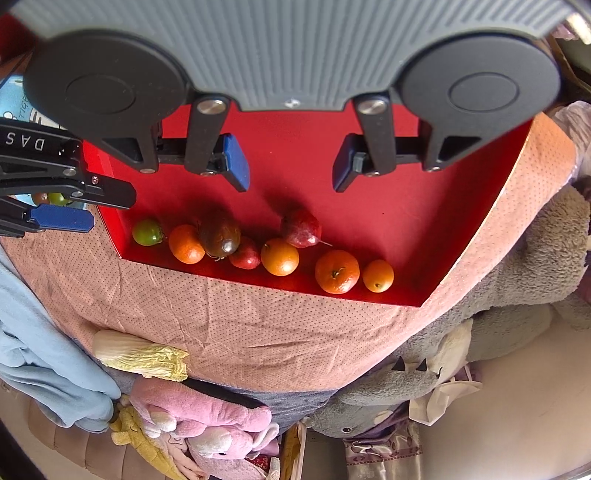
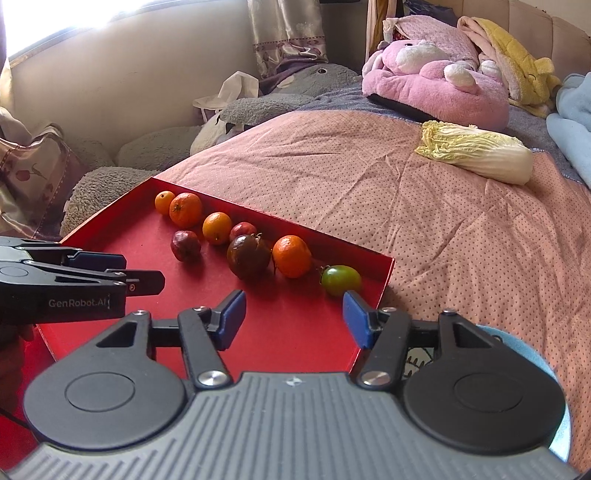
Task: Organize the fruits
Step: 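Move both open grippers back over the red tray, then close left gripper on red plum while right gripper closes on green tomato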
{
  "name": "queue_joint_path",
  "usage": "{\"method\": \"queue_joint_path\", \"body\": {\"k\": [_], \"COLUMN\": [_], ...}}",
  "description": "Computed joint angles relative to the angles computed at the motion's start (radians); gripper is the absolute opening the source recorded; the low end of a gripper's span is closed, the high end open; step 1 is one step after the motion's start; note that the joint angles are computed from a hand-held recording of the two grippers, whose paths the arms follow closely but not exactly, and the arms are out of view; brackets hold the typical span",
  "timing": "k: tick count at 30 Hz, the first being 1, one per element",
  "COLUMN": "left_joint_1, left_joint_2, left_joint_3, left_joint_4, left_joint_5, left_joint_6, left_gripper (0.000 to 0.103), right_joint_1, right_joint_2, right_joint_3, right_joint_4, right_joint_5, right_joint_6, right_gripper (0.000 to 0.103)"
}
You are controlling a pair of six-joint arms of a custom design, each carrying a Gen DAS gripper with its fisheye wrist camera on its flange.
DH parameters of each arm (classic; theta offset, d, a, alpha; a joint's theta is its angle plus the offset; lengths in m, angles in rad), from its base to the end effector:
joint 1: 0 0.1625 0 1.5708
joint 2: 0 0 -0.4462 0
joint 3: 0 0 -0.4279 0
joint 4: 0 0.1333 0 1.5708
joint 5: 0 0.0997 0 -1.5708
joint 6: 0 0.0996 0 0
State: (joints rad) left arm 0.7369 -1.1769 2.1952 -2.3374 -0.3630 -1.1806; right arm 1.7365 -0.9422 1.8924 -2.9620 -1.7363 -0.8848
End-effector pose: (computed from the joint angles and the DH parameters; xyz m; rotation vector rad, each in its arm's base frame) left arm -0.2060 -0.4926 0.1512 -0.1797 2.0773 -1.0710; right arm 0.2214 -0.6152 0.1290 1.3543 -2.4403 0.5040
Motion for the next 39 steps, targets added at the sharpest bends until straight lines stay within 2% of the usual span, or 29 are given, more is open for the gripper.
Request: {"method": "queue_joint_path", "body": {"k": [9,18,26,30,31,35,37,39], "left_joint_1": [0.054,0.104,0.137,0.147,0.147,0.142,0.141,0.141], "left_joint_2": [0.014,0.026,0.067,0.079,0.081,0.083,0.085,0.083], "left_joint_3": [-0.017,-0.029,-0.063,-0.083,-0.087,-0.076,-0.076,-0.075], "left_joint_4": [-0.089,-0.149,-0.261,-0.258,-0.251,-0.27,-0.264,-0.266], "left_joint_5": [-0.011,-0.028,-0.032,-0.032,-0.027,-0.025,-0.017,-0.02], "left_joint_6": [0.078,0.123,0.248,0.244,0.239,0.246,0.237,0.239], "left_gripper": [0.053,0.053,0.053,0.051,0.051,0.051,0.048,0.036], "right_joint_1": [-0.002,-0.007,-0.007,-0.007,-0.006,-0.006,-0.003,-0.001], "right_joint_2": [0.094,0.167,0.193,0.199,0.2,0.196,0.2,0.2], "right_joint_3": [-0.088,-0.151,-0.179,-0.184,-0.183,-0.168,-0.166,-0.166], "right_joint_4": [-0.009,-0.021,-0.014,-0.017,-0.02,-0.039,-0.051,-0.05], "right_joint_5": [-0.039,-0.08,-0.078,-0.081,-0.087,-0.094,-0.104,-0.111], "right_joint_6": [0.002,-0.019,-0.029,-0.043,-0.051,-0.085,-0.099,-0.099], "right_gripper": [0.058,0.057,0.057,0.053,0.047,0.047,0.047,0.047]}}
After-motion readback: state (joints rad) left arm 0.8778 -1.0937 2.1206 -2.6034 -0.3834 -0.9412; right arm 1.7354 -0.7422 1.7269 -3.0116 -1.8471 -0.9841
